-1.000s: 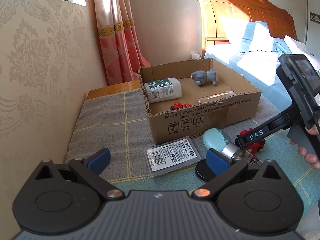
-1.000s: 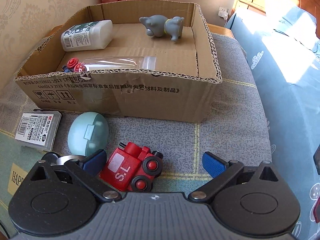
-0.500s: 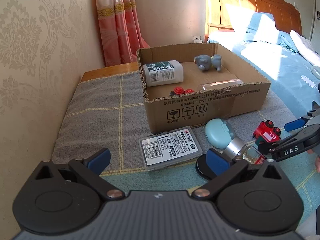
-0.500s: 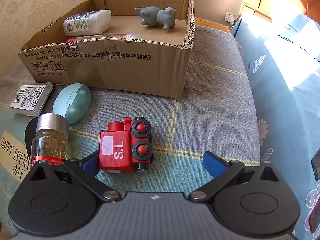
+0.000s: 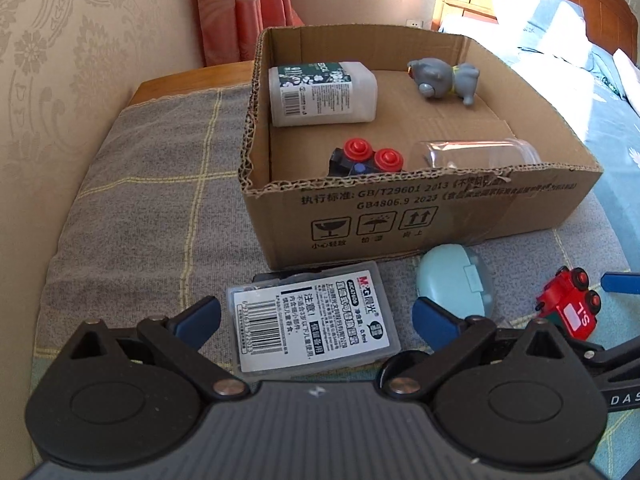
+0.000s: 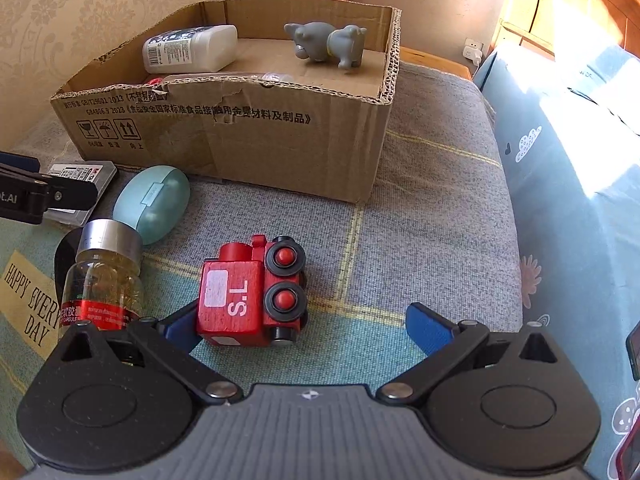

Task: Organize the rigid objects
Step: 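Withdraw both open tools from the box back over the bed, then move the right tool toward the red S.L toy train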

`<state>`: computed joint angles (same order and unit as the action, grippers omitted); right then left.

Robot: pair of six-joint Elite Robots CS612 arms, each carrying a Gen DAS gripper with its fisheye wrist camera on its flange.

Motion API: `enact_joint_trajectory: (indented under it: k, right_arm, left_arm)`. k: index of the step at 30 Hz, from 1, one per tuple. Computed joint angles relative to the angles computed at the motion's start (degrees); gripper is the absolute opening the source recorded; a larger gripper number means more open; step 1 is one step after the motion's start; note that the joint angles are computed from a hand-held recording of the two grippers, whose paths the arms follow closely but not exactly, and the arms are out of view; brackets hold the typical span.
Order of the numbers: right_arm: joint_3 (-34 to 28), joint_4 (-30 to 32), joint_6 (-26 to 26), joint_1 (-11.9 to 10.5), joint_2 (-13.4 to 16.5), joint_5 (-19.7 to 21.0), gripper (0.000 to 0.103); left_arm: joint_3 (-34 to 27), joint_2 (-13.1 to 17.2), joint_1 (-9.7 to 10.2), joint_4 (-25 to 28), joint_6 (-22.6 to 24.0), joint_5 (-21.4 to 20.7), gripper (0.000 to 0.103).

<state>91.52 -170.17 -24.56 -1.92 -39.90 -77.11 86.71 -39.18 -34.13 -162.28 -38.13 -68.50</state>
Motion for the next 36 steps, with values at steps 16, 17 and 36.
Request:
enact_joint_trajectory:
  k: [16,17,36]
  right_arm:
    - [0.69,-2.43,-2.29,-0.57,0.25,2.51,0.103]
    - [0.79,-2.76,-2.34,-0.62,0.27,2.68,0.103]
    - [1.50,-5.33,-2.70,-0.97,0.46,4.02,0.103]
  left_arm:
    - [2.64,-0.08,-0.94,-2.87,0.83,4.50,0.094]
    - [2.47,0.09,-1.04,-3.16,2.13,5.14,0.094]
    - [7.04,-1.70,-1.37,-7.25,4.67,3.58,0.090]
